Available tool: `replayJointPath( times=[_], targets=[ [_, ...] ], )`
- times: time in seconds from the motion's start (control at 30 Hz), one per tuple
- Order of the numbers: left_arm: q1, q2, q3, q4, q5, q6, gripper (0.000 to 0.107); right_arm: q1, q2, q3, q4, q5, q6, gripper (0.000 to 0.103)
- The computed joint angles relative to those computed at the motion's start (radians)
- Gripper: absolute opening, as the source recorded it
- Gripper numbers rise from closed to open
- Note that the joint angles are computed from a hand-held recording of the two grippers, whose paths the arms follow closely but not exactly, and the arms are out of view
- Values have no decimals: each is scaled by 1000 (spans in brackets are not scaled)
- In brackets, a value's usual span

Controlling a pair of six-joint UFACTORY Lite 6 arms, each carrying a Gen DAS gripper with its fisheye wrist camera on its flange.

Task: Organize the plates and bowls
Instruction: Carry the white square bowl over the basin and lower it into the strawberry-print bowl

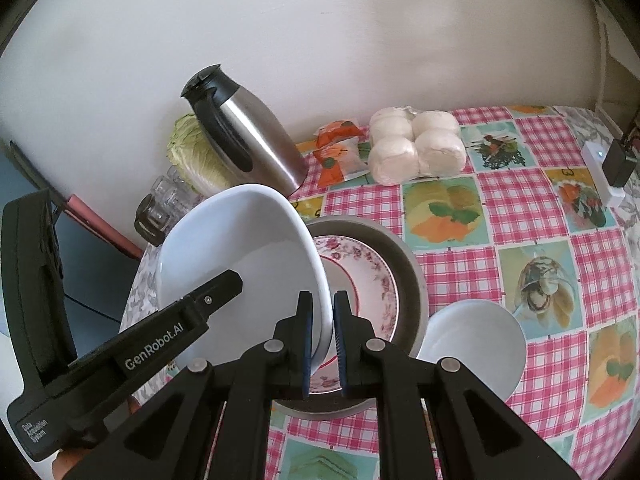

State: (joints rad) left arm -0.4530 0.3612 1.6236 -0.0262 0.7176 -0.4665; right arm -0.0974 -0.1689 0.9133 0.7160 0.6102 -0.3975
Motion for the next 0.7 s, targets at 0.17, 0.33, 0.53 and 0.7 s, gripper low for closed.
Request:
replayJointPath(
  times=[0.17,0.33,0.53,0.7],
  targets=[
    [0,29,17,4,6,0,21,-11,23,3,18,0,-22,12],
    [12,62,22,-9,14,10,21,10,67,13,10,-17,-11,12],
    [33,88,19,-29,17,27,21,28,115,23,20,-32,-15,12],
    [45,107,25,-32,29,36,21,48,155,35,18,-42,-1,12]
  ],
)
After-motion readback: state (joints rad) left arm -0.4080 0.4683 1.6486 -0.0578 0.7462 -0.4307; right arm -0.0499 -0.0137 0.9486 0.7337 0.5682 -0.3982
